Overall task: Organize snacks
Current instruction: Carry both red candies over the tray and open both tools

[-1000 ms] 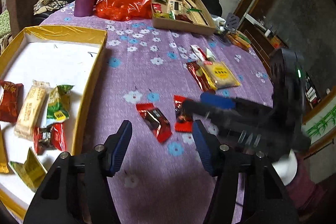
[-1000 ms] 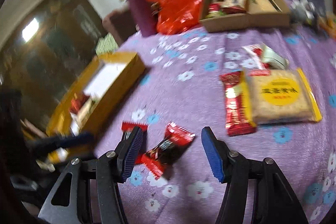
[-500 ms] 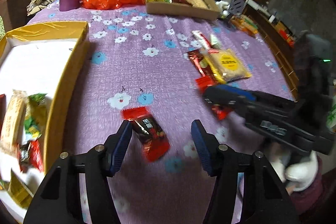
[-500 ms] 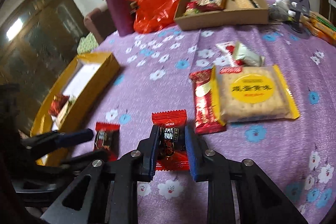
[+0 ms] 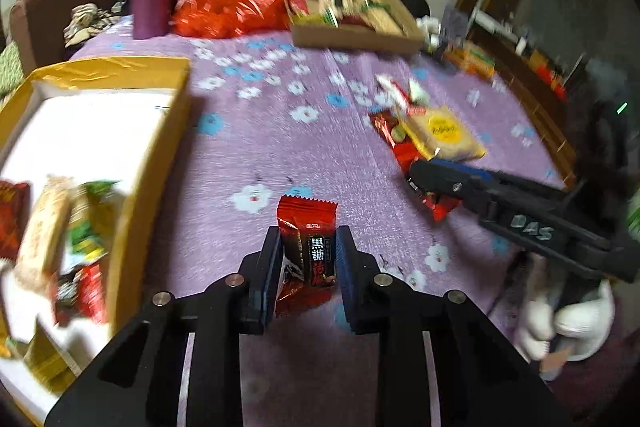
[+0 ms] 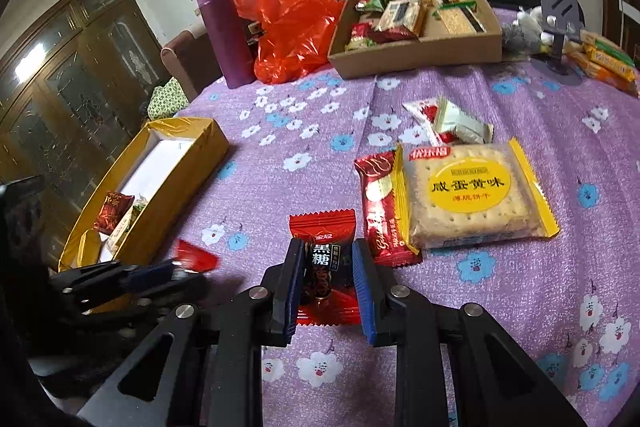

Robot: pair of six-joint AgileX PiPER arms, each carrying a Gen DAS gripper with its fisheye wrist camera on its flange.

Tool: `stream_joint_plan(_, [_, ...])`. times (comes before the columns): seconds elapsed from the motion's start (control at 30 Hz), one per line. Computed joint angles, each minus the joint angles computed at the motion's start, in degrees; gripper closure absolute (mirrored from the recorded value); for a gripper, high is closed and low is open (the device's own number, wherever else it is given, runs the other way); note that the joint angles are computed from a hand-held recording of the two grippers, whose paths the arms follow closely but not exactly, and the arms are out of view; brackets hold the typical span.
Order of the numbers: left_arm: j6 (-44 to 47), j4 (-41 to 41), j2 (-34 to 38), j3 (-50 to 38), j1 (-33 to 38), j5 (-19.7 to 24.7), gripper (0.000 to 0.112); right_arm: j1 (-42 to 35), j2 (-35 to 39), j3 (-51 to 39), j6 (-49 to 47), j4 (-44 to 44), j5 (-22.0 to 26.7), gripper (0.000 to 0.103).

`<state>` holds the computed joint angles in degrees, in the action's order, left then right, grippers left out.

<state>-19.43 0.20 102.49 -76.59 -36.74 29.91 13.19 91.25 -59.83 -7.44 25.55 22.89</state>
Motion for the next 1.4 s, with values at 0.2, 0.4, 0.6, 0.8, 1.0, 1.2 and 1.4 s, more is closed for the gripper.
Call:
stream_joint_plan(0.2, [1.9,-5.7,-13.4,14.0,6.5,-6.3,0.088,3.0,-0.8,0.8,4.3,-4.8,-2.5,0.078])
stream_joint_plan(0.4, [13.0,-17.3,-23.1,25.0,19.1,-8.3,0.088,8.1,-1.3,-0.9,15.8,-16.4,-2.7,0.078])
stream_joint_plan(0.6, [23.0,-26.7,-23.4,28.5,26.4,-9.4,0.088,15.4,3.1,-10.8,15.0,-12.7,2.7,0.079])
stream_joint_plan(0.8, [37.9,-41.5,-23.2,30.2,31.4,-7.5,0.088,22.1,13.0,-24.8,15.2,-10.8,8.3,0.079])
stream_joint_plan(1.0, [47.5,-50.6,-25.1,31.1,36.5,-3.1,0.073,26.6,21.1,-35.3,19.1,-14.3,11.8,0.076])
stream_joint_plan(1.2, [52.9,-57.6,-27.9,32.2,39.1,-0.2,0.051,26.7,21.2,-34.7,19.5,-12.5,10.6,0.064])
stream_joint_plan(1.4, [56.3,-61.8,-31.0,32.5,38.1,2.4,0.048,22.4,12.1,-23.7,21.1,-15.1,6.3,0.057])
